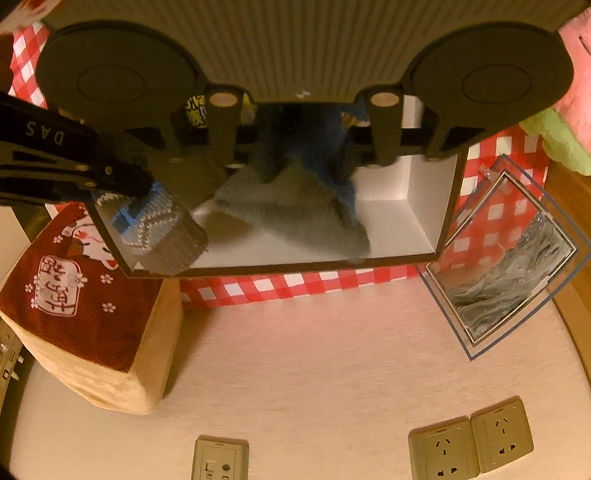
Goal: Organize soft objects
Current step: 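Lower the cloths and sock into the box and open both tools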
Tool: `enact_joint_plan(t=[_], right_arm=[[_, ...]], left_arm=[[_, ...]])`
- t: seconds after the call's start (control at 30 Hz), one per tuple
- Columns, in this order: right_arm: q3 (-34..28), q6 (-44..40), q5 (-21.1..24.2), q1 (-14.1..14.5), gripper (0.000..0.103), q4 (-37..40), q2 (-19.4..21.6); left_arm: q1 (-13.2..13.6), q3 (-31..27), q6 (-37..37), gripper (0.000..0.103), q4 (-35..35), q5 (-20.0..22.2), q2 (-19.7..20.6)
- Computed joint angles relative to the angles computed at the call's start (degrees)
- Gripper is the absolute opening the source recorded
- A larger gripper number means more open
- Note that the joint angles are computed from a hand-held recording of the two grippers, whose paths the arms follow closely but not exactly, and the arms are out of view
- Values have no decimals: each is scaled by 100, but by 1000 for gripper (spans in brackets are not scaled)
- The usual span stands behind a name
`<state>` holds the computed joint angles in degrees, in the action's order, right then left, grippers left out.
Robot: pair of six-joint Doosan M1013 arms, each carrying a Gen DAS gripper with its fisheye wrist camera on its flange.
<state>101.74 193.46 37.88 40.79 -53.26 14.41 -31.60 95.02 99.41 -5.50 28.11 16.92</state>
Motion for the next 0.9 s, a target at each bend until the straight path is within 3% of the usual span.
enact_joint_plan(t=[0.07,0.13,0.67,0.73,0.8,0.9], right_arm=[[-1,21,-17,-21,29,11,11],[-2,16,-42,-35,29,29,20],[-66,155,-113,-87,30,-26,112],[-83,321,-76,-83,37,-210,125],[-75,722,-27,-78,63,-495,132],[-87,1204,274,-7,72,-892,155]], left_arm=[[4,-9,62,58,-24,-40,8],[-14,12,-136,62,216,-138,1],[91,-65,-298,62,223,87,44],[91,-64,-356,62,247,94,36],[96,-59,-374,62,232,104,31],[101,-37,-468,62,276,112,11]])
